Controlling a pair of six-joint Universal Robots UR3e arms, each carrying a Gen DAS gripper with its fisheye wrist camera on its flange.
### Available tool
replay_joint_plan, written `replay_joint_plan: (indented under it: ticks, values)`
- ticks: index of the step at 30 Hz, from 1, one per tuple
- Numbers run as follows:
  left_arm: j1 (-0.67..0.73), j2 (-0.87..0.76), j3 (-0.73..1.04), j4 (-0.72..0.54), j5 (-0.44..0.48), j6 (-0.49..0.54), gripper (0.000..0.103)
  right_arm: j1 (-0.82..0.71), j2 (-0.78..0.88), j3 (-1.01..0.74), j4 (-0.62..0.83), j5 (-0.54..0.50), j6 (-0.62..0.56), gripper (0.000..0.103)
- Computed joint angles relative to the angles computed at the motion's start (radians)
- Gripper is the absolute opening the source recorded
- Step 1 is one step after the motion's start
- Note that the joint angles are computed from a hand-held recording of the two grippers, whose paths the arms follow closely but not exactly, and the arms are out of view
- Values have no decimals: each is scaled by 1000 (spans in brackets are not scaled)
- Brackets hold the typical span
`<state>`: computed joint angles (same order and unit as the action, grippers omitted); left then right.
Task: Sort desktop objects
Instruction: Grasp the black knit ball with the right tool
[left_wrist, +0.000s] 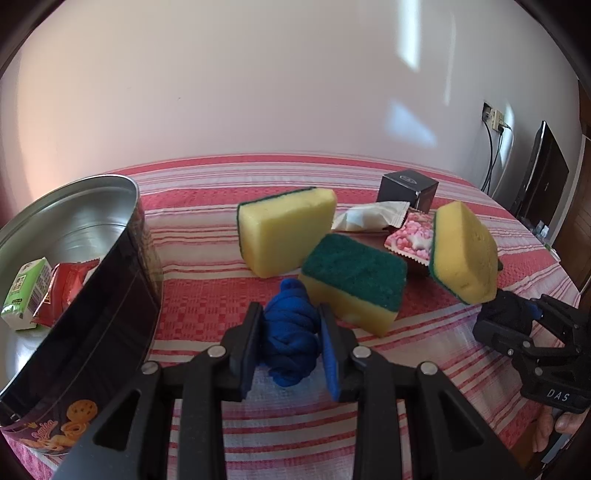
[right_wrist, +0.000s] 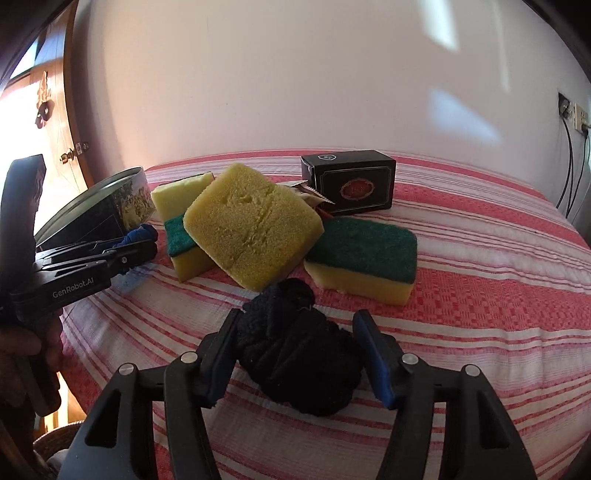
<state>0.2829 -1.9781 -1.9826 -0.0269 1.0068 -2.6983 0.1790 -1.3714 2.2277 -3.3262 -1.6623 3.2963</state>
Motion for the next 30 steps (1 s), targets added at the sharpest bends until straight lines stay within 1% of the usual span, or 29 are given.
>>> replay_joint_plan:
  ticks: [2,7,12,18,25,30]
  values:
    - [-1,1,0,0,2,1,29,14,-1,-7,10,-16,2,62]
    - [-9,-2,3,10,12,-2,29,-33,-74,72,-56,108,15,62]
    - [-6,3,-8,19,13,1,29,-41,-108,113,-137,147,45,62]
    - [1,5,-25,57,6,-7,29,-20,-114,110,-164,115,56,62]
    - [31,9,-71,143,-52,-10,29,1,-123,82,-188,106,69,62]
    - [55,36,-85,111,-89,-17,29,41,-104,25,-173,79,62,62]
